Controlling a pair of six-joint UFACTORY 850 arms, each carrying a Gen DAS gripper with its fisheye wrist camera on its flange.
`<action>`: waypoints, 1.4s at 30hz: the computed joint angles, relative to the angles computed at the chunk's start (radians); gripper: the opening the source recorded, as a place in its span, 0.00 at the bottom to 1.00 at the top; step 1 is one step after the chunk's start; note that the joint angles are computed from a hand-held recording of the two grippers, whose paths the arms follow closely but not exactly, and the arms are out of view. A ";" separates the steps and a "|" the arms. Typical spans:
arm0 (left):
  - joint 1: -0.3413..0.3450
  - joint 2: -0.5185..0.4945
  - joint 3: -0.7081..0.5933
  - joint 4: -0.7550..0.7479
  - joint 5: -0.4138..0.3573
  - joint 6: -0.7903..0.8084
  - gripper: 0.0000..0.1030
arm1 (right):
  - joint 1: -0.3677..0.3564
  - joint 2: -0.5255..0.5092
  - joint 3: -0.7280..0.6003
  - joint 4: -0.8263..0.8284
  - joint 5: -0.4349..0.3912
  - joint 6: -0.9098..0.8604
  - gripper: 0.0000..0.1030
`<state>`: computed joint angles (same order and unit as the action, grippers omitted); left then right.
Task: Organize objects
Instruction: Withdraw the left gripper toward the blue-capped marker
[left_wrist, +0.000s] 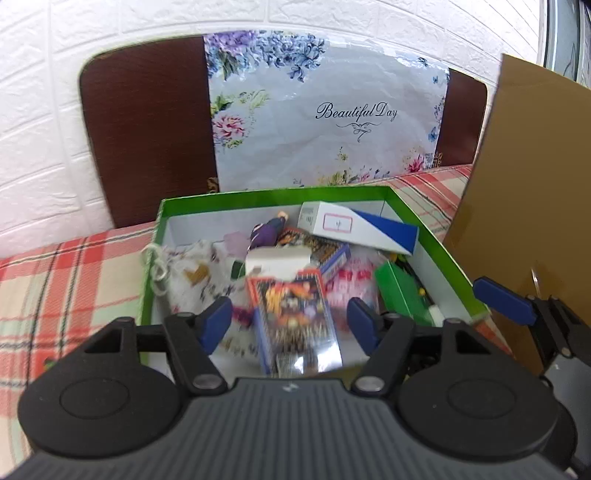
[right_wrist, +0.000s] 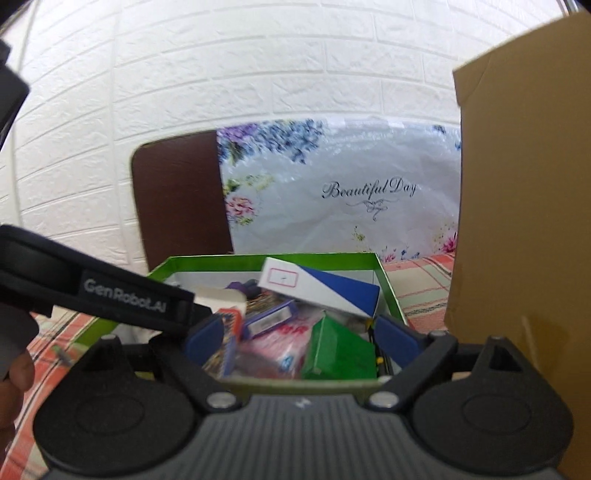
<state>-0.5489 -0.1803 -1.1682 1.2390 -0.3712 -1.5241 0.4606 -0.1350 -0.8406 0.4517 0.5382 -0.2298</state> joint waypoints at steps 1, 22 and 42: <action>-0.008 0.010 0.011 0.001 -0.013 -0.003 0.70 | 0.007 0.017 0.016 0.005 0.004 -0.007 0.88; -0.118 0.220 0.228 0.119 -0.179 -0.197 0.81 | 0.097 0.244 0.190 0.100 -0.014 -0.098 0.78; -0.143 0.324 0.339 0.127 -0.309 -0.273 0.86 | 0.135 0.326 0.236 0.114 0.010 -0.074 0.76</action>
<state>-0.6920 0.1437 -0.8293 1.3655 -0.6804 -1.7970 0.5957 0.1913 -0.6046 0.5653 0.5487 -0.3041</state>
